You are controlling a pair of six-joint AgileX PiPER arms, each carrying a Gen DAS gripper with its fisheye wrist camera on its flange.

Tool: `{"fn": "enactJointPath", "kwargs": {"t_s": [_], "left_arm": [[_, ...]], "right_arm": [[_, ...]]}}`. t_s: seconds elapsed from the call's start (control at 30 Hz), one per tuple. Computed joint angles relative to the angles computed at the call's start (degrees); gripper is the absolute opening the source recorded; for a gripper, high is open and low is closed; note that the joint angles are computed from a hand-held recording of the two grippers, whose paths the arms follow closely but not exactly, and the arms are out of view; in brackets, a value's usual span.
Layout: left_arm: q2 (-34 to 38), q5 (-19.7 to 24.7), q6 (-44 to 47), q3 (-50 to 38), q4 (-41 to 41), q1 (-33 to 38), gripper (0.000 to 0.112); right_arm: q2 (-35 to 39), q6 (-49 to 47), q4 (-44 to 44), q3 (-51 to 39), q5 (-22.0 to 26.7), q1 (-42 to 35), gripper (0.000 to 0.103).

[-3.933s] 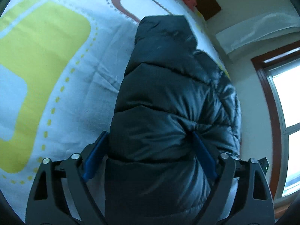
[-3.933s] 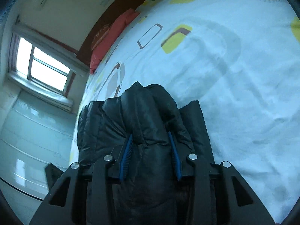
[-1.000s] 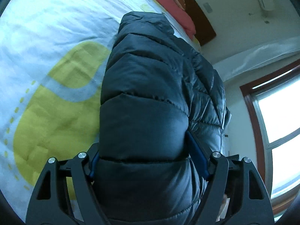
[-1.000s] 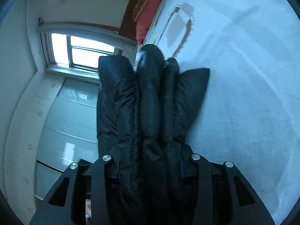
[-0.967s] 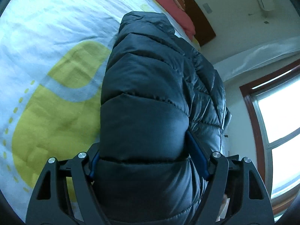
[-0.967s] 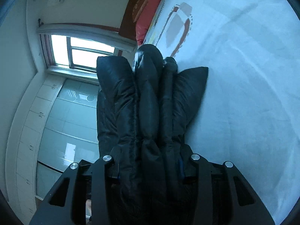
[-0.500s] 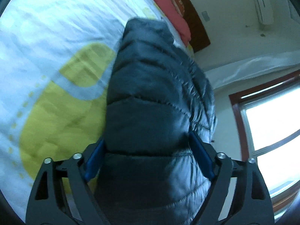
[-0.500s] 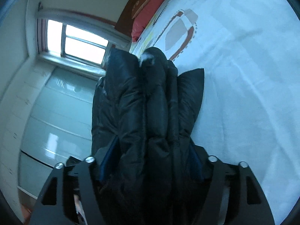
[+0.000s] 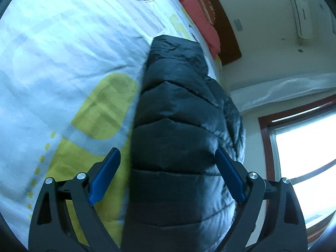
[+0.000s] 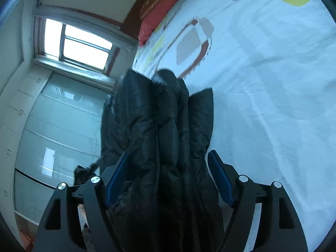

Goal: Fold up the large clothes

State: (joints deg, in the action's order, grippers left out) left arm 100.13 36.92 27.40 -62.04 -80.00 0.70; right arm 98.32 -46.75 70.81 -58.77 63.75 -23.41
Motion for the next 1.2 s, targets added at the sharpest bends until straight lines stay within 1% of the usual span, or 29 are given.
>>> {"fn": "enactJointPath", "kwargs": {"t_s": [0.07,0.17,0.23,0.33,0.37,0.4,0.43,0.47,0.53,0.63,0.7,0.8,0.87,0.93,1.0,1.07,1.17,1.2], "left_arm": [[0.64,0.33,-0.18,-0.24,-0.74,0.30,0.091],[1.17,-0.67,-2.91,-2.36,0.88,-0.37,0.091],[1.82,-1.97,-6.43,-4.67,4.10,-1.31,0.091],[4.06,-2.72,-14.86,-8.73,11.09,-2.80,0.091],[5.05,-2.44,-17.75,-9.91,13.39,-3.07,0.090],[5.76,-2.66,-19.04,-10.91,14.52,-3.43,0.084],[6.41,-2.85,-19.83,-12.06,16.46,-4.04,0.075],[6.66,-3.33,-19.73,-12.51,17.04,-4.56,0.071],[7.38,-5.03,-24.94,-14.30,22.76,-6.39,0.070],[8.55,-6.86,-30.41,-16.28,29.08,-8.27,0.070],[8.81,-7.48,-32.11,-16.73,31.19,-8.87,0.070],[8.87,-6.54,-34.13,-17.72,32.91,-8.86,0.071],[8.55,-5.86,-34.80,-18.34,33.19,-8.86,0.073],[7.15,-5.95,-35.14,-16.96,33.53,-8.60,0.079],[5.48,-6.45,-36.32,-15.36,34.64,-8.60,0.083],[3.04,-7.25,-39.43,-13.17,37.45,-8.96,0.086],[-0.91,-9.18,-42.00,-8.93,40.33,-9.69,0.088],[-2.48,-9.47,-44.42,-7.70,43.06,-10.32,0.088]], "right_arm": [[0.53,0.97,1.29,-1.51,0.04,0.39,0.076],[2.29,4.34,0.40,-6.30,-3.14,4.08,0.079],[4.82,8.17,-1.90,-10.33,-6.38,7.35,0.080],[8.15,10.37,-1.35,-12.16,-8.38,9.00,0.079],[9.00,10.49,-0.50,-11.92,-8.06,8.68,0.076],[10.50,10.22,1.20,-11.64,-6.89,8.13,0.060],[11.32,9.41,2.77,-10.86,-6.45,7.63,0.053],[11.67,8.41,3.70,-10.26,-6.40,7.42,0.050],[12.73,5.41,6.69,-8.58,-5.81,6.56,0.044],[14.56,2.55,10.87,-6.88,-3.94,5.36,0.041],[14.63,2.51,11.28,-6.63,-3.54,5.02,0.040],[14.19,1.76,11.72,-6.27,-2.72,4.52,0.040],[12.82,1.63,11.40,-5.50,-2.32,4.06,0.044],[11.33,2.40,10.13,-5.26,-2.57,3.73,0.052],[8.59,3.64,8.40,-4.36,-3.55,3.57,0.057],[6.35,4.07,7.57,-3.11,-3.59,2.99,0.058],[3.47,4.64,5.78,-1.11,-4.02,1.95,0.058],[1.65,4.78,4.93,0.30,-4.18,1.41,0.058]]}}
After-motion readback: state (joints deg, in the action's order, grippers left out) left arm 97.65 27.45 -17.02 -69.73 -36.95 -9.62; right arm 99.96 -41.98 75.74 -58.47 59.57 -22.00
